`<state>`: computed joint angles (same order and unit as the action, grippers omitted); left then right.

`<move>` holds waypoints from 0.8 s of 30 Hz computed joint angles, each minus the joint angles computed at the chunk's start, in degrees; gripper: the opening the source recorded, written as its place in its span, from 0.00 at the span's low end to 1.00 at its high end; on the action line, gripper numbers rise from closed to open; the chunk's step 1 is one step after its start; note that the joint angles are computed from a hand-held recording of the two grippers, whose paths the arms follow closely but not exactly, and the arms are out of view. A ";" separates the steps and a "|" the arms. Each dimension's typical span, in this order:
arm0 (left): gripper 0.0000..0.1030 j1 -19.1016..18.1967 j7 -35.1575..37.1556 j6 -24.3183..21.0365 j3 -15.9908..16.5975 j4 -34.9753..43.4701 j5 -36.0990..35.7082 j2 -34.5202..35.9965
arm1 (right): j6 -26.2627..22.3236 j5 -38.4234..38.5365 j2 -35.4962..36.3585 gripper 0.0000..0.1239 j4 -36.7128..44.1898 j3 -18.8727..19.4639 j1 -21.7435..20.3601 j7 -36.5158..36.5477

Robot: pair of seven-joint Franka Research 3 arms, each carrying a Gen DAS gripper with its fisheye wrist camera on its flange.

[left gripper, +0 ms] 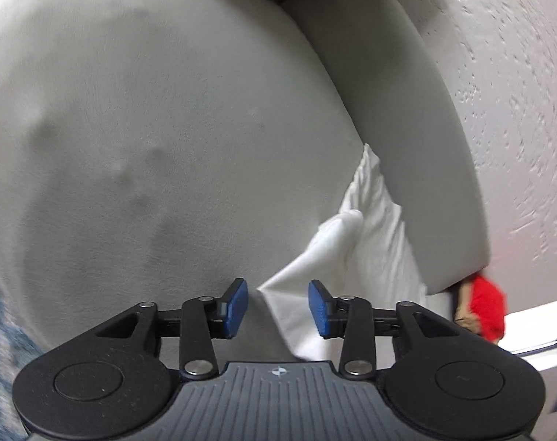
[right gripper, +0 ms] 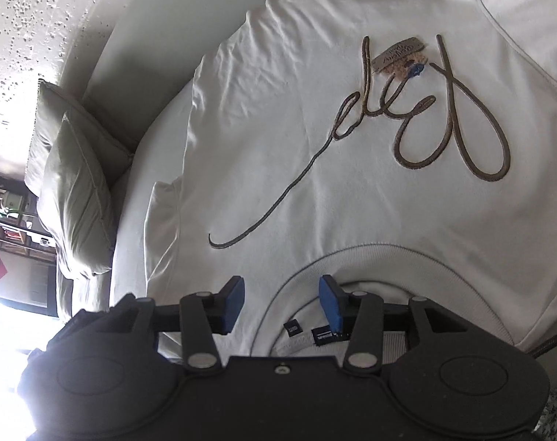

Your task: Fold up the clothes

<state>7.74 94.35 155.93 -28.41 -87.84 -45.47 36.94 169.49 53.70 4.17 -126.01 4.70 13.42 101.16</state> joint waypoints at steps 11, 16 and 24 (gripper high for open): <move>0.00 -4.67 -9.76 -1.00 3.58 5.63 5.51 2.67 | -0.20 -1.34 0.24 0.37 0.25 -0.02 -0.13 0.25; 0.00 -10.72 -5.90 10.74 5.93 3.87 19.13 -0.91 | -0.19 1.11 0.14 0.37 0.23 0.23 -0.36 -2.33; 0.03 -17.57 13.50 -8.59 3.45 9.09 40.12 0.42 | 0.51 9.23 -1.96 0.37 -1.66 -0.09 -0.44 -6.70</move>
